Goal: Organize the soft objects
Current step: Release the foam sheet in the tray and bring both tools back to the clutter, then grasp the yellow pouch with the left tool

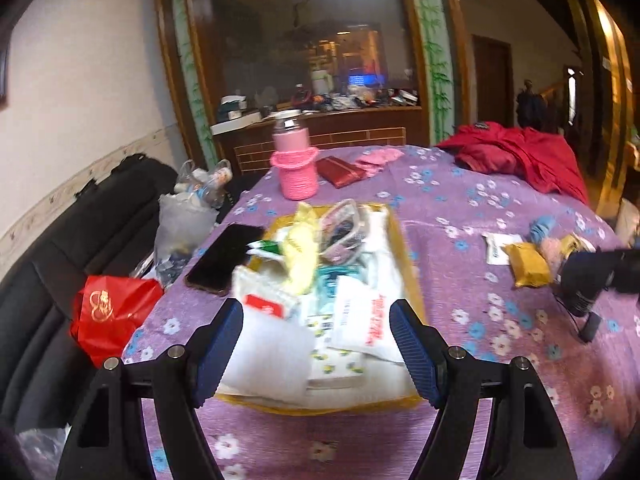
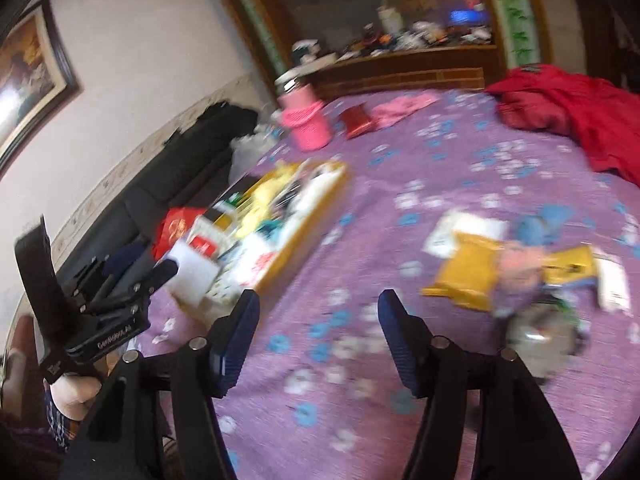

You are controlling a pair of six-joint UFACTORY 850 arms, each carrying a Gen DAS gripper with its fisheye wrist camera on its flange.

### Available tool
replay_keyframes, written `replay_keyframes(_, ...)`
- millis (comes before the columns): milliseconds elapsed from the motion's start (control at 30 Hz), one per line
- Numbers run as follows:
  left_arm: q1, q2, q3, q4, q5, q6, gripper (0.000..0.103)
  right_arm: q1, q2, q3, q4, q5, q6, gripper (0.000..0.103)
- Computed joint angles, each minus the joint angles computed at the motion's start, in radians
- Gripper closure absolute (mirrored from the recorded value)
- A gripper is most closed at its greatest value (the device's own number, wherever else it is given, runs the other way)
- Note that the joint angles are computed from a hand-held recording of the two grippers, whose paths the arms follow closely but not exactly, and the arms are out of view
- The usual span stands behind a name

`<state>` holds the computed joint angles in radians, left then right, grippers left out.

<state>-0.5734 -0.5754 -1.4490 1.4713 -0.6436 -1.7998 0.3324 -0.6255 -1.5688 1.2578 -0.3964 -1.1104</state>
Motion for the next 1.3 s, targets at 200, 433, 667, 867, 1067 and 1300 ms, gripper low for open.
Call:
replay_keyframes(200,-0.040,-0.066,-0.107,-0.088,0.001,0.161,0.024,-0.094,0.077,0.107,0.222,0.039,-0.182,0.036)
replay_keyframes(433,-0.049,-0.142,-0.241,-0.341,0.144,0.440,0.024,-0.198,0.078,0.120,0.387,0.064,-0.265,0.029)
replay_keyframes(667,-0.040,-0.324,-0.494,-0.962,0.193,1.040,0.024,-0.253,-0.033,-0.006,0.315,0.069,-0.086,0.029)
replay_keyframes(867,-0.018,-0.475,-0.699,-1.218,0.089,1.222,0.024,-0.254,-0.158,-0.151,0.150,0.070,0.121,0.029)
replay_keyframes(1067,-0.029,-0.482,-0.680,-1.196,0.126,1.237,0.001,-0.273,-0.183,-0.152,0.132,0.043,0.163,0.029)
replay_keyframes(1300,-0.035,-0.535,-0.783,-1.203,0.035,1.276,0.002,-0.282,-0.187,-0.148,0.141,0.026,0.175,0.029)
